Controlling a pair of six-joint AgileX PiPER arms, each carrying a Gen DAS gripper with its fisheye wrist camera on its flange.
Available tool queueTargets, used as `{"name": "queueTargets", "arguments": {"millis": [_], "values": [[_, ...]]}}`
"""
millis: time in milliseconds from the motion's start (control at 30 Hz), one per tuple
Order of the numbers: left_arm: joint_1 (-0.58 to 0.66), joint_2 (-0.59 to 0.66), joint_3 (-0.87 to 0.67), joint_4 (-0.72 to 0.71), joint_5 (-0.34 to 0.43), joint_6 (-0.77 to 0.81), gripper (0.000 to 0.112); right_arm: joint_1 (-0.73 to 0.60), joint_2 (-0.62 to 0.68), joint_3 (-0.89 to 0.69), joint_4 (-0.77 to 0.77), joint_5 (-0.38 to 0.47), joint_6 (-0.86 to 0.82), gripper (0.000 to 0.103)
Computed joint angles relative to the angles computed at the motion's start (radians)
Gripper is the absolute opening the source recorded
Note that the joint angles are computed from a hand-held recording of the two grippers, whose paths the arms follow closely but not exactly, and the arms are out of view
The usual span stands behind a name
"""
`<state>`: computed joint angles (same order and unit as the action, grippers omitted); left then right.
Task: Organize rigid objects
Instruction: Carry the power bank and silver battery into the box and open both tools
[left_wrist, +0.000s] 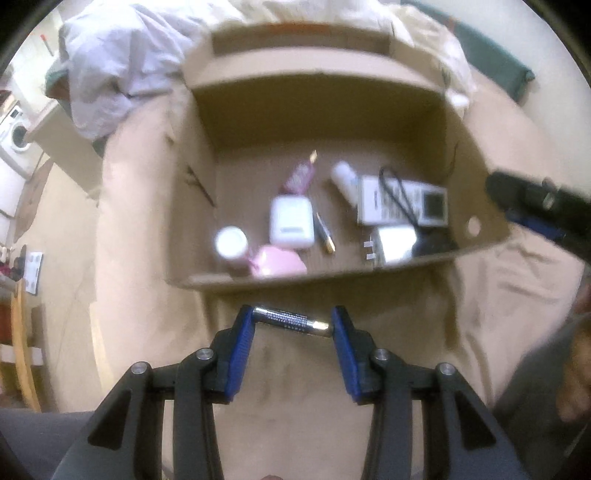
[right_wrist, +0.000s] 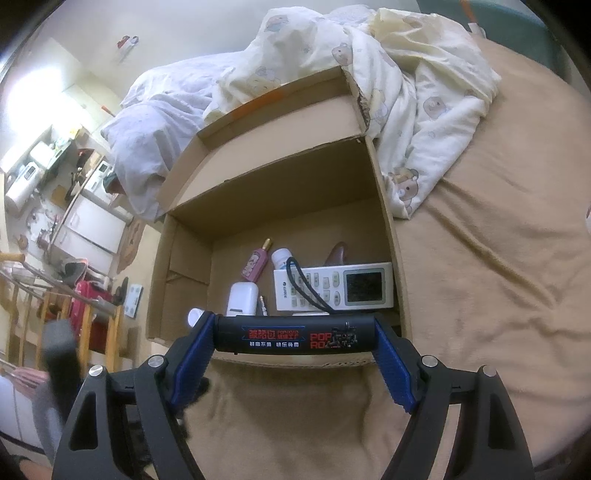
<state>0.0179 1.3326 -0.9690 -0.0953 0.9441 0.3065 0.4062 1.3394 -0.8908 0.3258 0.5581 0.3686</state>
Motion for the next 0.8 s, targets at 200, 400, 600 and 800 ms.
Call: {"name": "queueTargets", "arguments": {"millis": [200, 400, 600, 800], "values": [[-0.052, 0.024, -0.094, 0.011, 0.007, -0.067, 0.039, 0.000, 0.007, -0.014, -0.023, -0.001, -0.001, 0.086], [-0.080, 0.098, -0.169, 0.033, -0.004, -0.099, 0.039, -0.021, 0.017, -0.029, -0.053, 0.007, 0.008, 0.086], [-0.123, 0.180, -0.218, 0.077, -0.042, -0.132, 0.039, -0.026, 0.065, -0.069, -0.072, 0.022, 0.001, 0.086], [-0.144, 0.244, -0.218, 0.110, -0.102, -0.155, 0.039, -0.001, 0.174, -0.154, -0.119, 0.040, -0.010, 0.086]]}}
